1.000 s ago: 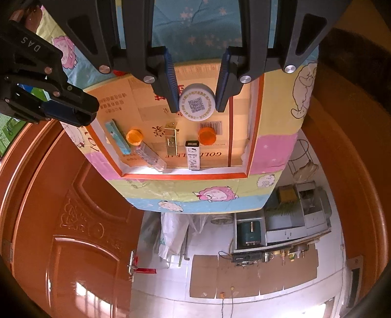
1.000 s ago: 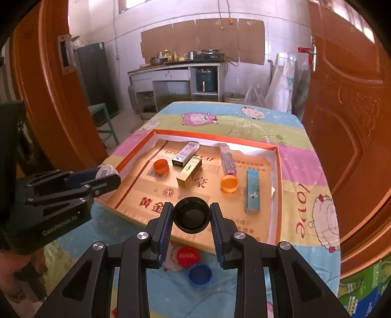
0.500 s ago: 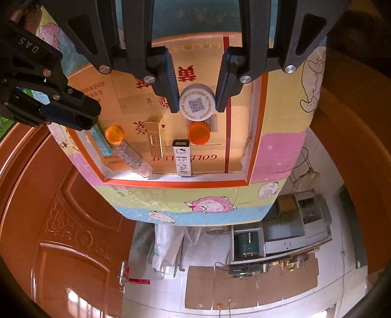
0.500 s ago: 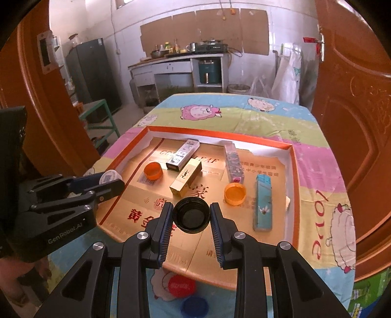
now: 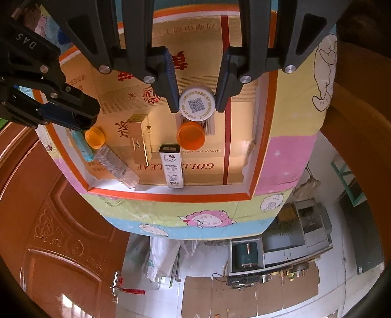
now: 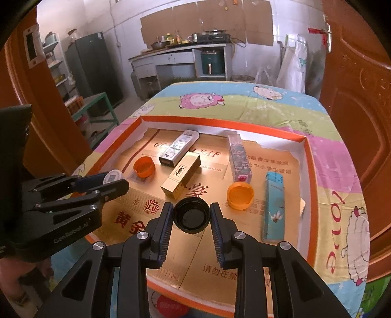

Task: Organize rigid objects
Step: 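Carry the black cap and white QR cap over the box lid with both grippers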

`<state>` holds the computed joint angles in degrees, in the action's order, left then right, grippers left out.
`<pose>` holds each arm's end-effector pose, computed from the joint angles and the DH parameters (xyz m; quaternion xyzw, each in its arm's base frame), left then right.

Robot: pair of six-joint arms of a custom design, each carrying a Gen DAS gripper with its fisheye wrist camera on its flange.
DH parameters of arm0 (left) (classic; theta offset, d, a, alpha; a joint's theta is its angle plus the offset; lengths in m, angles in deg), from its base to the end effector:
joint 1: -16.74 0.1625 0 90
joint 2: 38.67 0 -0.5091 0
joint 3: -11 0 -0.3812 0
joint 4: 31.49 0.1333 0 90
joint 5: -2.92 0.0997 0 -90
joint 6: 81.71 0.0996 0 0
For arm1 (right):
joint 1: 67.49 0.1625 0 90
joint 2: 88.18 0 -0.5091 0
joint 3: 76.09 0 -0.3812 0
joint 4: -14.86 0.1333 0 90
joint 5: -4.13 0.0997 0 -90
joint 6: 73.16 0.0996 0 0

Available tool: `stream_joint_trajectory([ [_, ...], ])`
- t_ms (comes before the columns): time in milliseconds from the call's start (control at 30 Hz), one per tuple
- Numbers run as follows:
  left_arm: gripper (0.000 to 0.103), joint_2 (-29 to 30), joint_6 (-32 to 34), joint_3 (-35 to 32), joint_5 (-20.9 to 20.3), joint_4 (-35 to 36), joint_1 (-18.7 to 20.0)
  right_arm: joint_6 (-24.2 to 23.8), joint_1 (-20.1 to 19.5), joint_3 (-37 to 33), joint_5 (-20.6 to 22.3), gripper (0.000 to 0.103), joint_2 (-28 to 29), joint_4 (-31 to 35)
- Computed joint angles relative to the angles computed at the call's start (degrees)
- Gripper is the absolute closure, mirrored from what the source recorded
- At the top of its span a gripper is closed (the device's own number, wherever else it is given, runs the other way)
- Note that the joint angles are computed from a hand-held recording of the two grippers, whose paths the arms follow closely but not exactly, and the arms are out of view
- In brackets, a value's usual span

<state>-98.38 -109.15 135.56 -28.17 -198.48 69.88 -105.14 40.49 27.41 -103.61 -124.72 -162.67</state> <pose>-0.1413 -0.5528 0.2277 0.0193 0.8672 -0.3382 0.3650 0.3093 -0.6197 0.0610 0.3856 -0.8928 0.1566 0.1721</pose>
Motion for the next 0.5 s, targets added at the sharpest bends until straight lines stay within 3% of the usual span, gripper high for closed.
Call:
stream_joint_trajectory([
  [500, 0.072, 0.5, 1.3, -0.4, -1.2, -1.7, 1.8, -0.5, 0.0, -1.9, -1.2, 0.072, 2.1, 1.2],
])
